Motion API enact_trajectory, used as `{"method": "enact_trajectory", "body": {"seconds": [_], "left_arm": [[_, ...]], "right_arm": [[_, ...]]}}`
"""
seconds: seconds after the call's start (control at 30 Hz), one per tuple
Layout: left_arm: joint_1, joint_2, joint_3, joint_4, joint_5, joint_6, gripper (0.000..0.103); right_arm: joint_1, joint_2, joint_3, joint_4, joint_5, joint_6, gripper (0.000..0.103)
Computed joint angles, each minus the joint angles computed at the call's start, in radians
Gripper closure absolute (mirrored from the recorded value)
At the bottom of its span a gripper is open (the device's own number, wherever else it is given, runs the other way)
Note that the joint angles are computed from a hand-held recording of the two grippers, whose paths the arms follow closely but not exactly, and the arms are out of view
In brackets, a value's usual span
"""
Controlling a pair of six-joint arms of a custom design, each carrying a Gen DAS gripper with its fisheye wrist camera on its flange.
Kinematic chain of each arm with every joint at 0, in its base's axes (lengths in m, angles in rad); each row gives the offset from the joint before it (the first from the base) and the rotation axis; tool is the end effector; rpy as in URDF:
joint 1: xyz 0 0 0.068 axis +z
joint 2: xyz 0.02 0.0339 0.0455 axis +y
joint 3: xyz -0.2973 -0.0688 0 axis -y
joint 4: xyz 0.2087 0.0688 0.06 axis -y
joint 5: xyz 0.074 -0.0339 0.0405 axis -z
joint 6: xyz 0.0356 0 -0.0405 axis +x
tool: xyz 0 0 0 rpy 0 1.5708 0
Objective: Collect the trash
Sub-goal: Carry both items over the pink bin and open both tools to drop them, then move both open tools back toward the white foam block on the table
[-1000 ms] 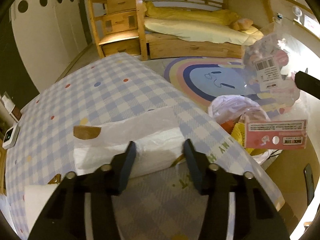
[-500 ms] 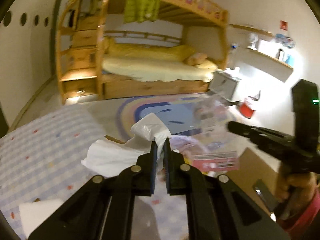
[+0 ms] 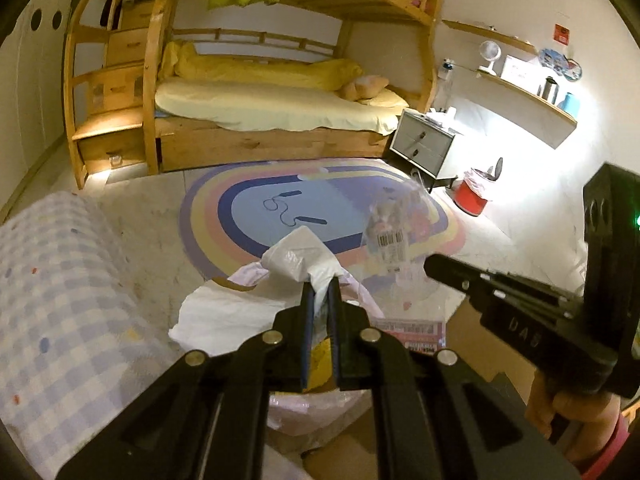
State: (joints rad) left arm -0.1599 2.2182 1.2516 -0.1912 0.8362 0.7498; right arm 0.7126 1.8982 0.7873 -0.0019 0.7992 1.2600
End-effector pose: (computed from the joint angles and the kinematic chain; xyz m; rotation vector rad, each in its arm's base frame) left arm 0.3971 -0.0908 0.1233 1.2448 2.0411 -0.8670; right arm 0.2480 0.1806 0.1460 0.8167 2.0943 -0.0864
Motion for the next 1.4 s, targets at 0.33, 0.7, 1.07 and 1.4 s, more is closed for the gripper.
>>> {"method": "enact_trajectory", "body": {"seconds": [0.33,0.7,1.07,1.4], "left_arm": [[-0.083,0.171,0.229,-0.125,-0.063,-0.12,0.091],[-0.04,0.111,0.151,-0.062,-0.069,-0.131,0.058],[0.151,-0.119,-0.037,-0.075,-0.028,0.02,0.057],[0.45,-0.113,0.091,-0.277,0.048,0.197,0.046]], "right_arm": [[-0.161,0.15,-0.052,0.237,-0.166,-0.124,0.098],[-0.098,0.095,-0.106,0.193,-0.123,0.029,0.077],[0.13,-0.005,0.018,-0.102,-0.002,0.183,0.077],[0.199,0.138,0.362,-0.195,-0.05,-0.02,0.071]]}}
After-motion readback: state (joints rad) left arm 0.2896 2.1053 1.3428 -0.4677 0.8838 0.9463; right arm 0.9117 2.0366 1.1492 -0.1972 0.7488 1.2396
